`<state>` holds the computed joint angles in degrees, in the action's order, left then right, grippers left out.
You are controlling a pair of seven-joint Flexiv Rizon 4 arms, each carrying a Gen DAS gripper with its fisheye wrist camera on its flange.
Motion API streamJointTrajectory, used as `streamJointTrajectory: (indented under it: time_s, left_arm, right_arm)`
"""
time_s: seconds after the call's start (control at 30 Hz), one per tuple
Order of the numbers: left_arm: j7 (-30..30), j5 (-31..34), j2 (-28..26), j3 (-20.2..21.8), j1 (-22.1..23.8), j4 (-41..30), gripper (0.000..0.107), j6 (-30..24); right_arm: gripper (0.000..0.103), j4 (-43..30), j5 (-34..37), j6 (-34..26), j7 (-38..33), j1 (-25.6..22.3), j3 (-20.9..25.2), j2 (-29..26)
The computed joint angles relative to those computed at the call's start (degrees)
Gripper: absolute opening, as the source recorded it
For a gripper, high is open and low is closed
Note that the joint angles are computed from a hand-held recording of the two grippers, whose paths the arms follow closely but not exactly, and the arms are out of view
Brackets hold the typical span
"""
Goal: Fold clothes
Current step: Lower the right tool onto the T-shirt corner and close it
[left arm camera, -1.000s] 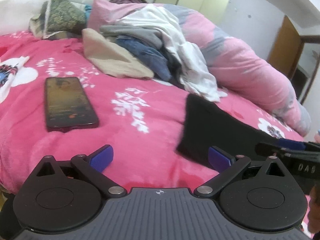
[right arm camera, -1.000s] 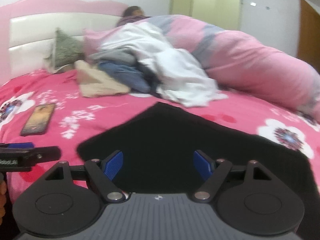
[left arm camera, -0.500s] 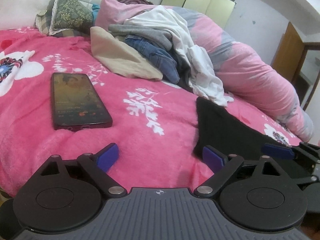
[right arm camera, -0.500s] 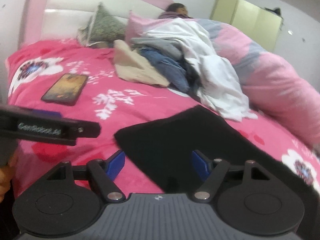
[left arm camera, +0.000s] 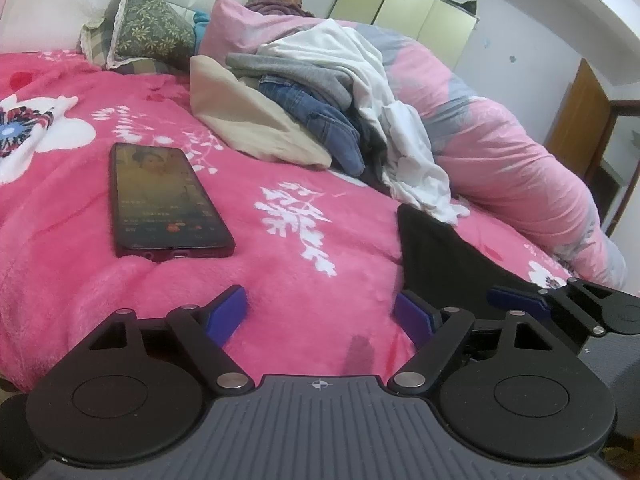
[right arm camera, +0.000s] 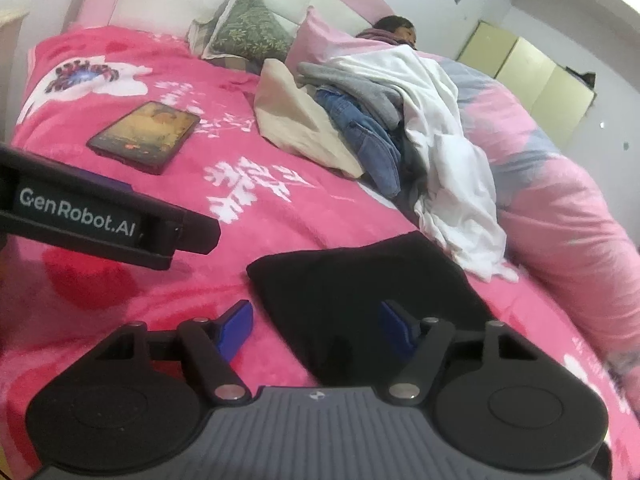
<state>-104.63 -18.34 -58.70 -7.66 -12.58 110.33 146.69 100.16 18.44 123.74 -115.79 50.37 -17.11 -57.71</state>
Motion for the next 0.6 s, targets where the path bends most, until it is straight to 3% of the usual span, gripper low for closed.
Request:
streamJointTrajectory:
  time_s: [0.4, 0.6]
  left_arm:
    - [0.51, -0.63, -0.34, 0.20, -0.41, -0.35, 0.080, 0.27]
    - [0.57, -0.60, -0.47, 0.15, -0.38, -0.40, 0.080, 0.46]
  right_arm:
    - [0.055, -1.03, 5.32, 0.25, -5.82, 5.41, -5.50, -2.48]
    - [0.052, -0.88, 5.52, -0.50, -6.24, 5.66, -6.07, -2.42]
